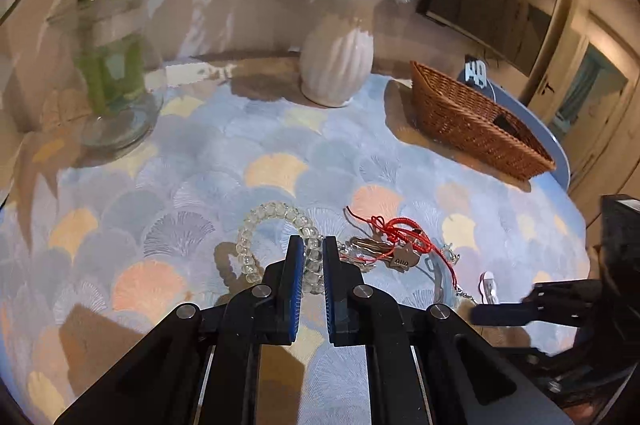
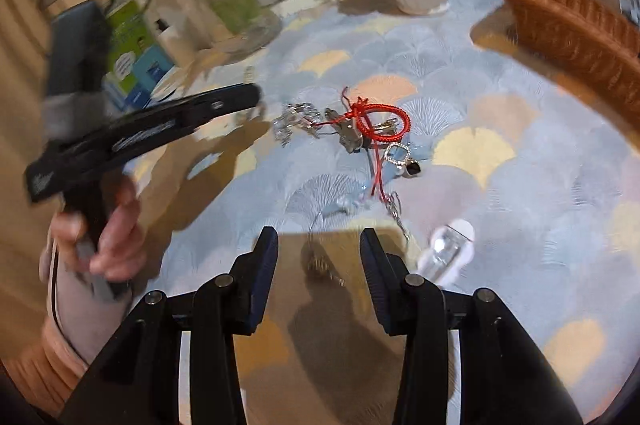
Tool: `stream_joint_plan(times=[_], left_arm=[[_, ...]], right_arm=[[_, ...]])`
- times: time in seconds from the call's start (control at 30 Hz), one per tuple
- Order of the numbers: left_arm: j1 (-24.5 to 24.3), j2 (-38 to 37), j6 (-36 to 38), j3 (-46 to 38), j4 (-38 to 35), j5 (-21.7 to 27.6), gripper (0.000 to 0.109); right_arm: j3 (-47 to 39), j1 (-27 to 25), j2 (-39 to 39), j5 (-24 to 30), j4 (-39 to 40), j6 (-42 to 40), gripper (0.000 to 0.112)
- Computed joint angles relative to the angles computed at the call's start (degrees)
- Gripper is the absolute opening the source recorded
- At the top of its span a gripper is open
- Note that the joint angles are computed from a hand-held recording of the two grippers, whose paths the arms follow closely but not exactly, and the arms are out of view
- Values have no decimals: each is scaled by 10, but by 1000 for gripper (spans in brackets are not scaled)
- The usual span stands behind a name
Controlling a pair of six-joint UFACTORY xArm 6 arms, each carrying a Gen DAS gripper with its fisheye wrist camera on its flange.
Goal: Organize jewelry
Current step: 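Grasp the crystal bracelet with the left tool while the right reaches the silver hair clip, then close the right tool on the hair clip while the left holds the crystal bracelet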
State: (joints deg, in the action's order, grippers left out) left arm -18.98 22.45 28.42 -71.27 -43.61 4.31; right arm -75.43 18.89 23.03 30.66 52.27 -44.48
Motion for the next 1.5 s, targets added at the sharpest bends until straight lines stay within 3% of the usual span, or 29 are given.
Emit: stream_joint_plan(times=[0.2, 0.33, 0.4, 0.43, 0.5, 0.73, 0.9, 0.93, 0.97, 1.03, 1.13, 1.2, 1.3, 1.37, 1.43, 1.5], left_arm=[[-2, -8, 55, 0, -69, 1, 9], [-5, -13, 90, 0, -107, 3, 9], [-6, -15, 99, 1, -117, 2, 9], [-7, -17, 106, 2, -125, 1, 9], [-9, -21, 132, 3, -153, 2, 9], [-10, -30, 200, 0, -229, 13, 9], [10, -29, 241, -13, -288, 80, 9], [11, -29, 247, -14, -297, 84, 9], [12, -29, 253, -14, -304, 86, 9], [13, -28, 262, -15, -315, 91, 9], [11, -25, 259, -16, -309, 95, 9], [11, -22, 247, -17, -296, 94, 9], [10, -22, 247, -17, -298, 88, 9], [12, -22, 254, -17, -310, 86, 9], [14, -23, 257, -17, -318, 87, 9], [15, -23, 252, -17, -318, 83, 9]], right_arm=[[-61, -3, 49, -2, -16, 116, 46], [-64, 16, 56, -47, -84, 180, 46], [-51, 27, 54, -83, -142, 213, 38], [-38, 33, 51, -110, -192, 248, 28], [-26, 33, 46, -124, -221, 264, 28], [5, 20, 7, -70, -84, 128, 27], [45, 8, -41, -13, 6, 27, 27], [55, 7, -53, -9, 20, 7, 9], [62, 6, -63, 0, 28, -5, 3], [76, 0, -81, 16, 49, -31, 3], [91, 1, -92, -3, 41, -30, 3], [91, -4, -90, 9, 45, -37, 5], [93, -9, -94, 52, 63, -65, 18], [103, -3, -102, 76, 85, -106, 48], [125, 17, -117, 61, 99, -154, 51], [141, 53, -119, 4, 71, -175, 51]])
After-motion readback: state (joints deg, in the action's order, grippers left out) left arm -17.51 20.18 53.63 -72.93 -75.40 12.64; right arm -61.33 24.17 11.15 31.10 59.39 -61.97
